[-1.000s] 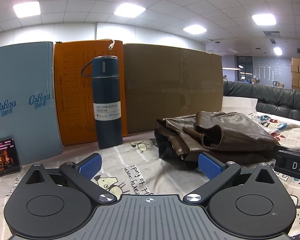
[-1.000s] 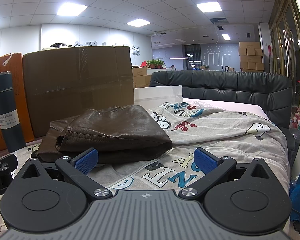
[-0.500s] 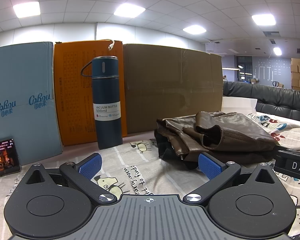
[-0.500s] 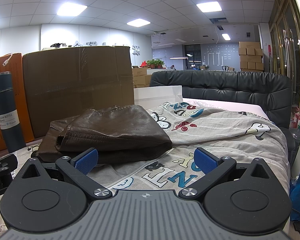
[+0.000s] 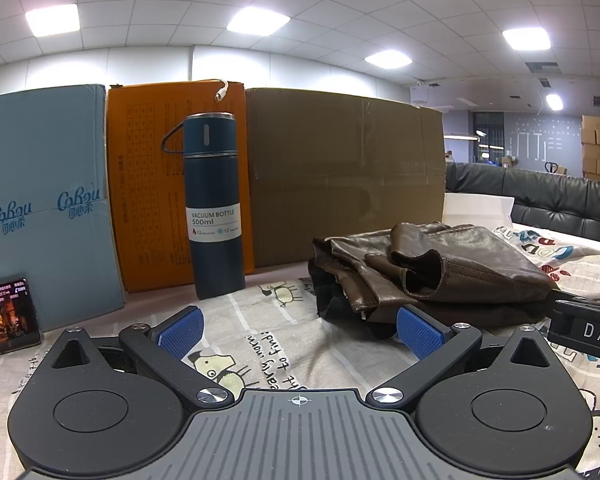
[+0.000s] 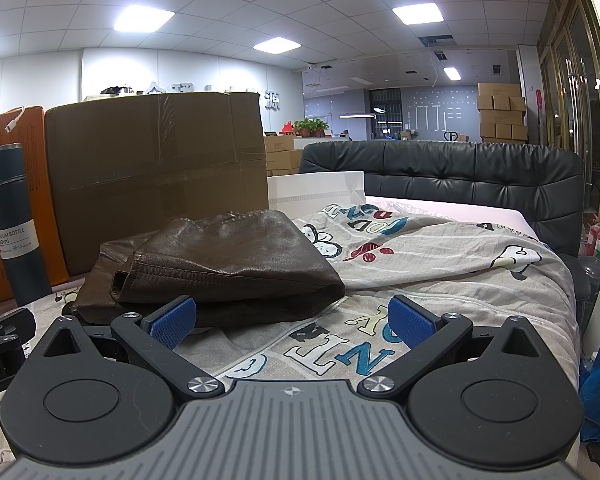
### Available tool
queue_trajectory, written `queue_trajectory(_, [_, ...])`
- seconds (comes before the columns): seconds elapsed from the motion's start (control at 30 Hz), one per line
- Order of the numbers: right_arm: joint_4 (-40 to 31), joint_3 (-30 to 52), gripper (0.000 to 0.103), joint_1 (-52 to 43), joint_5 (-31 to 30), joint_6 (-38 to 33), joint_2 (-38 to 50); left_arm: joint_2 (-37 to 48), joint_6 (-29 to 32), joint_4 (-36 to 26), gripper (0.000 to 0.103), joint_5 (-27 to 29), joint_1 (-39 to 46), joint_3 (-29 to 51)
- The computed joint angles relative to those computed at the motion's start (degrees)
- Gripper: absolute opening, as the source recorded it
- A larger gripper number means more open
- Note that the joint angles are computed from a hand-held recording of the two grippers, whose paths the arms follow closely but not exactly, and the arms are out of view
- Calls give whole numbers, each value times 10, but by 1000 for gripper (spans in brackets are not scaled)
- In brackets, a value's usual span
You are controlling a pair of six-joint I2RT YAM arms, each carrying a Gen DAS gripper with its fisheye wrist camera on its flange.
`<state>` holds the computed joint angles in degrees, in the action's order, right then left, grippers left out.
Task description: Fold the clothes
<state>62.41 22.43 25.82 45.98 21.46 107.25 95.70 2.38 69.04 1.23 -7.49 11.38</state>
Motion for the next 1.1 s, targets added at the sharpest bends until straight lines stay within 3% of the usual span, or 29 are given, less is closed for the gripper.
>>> queue_trajectory(1.1, [-12, 3, 103, 0, -3, 3, -2, 2, 0, 0, 103, 2, 0, 1])
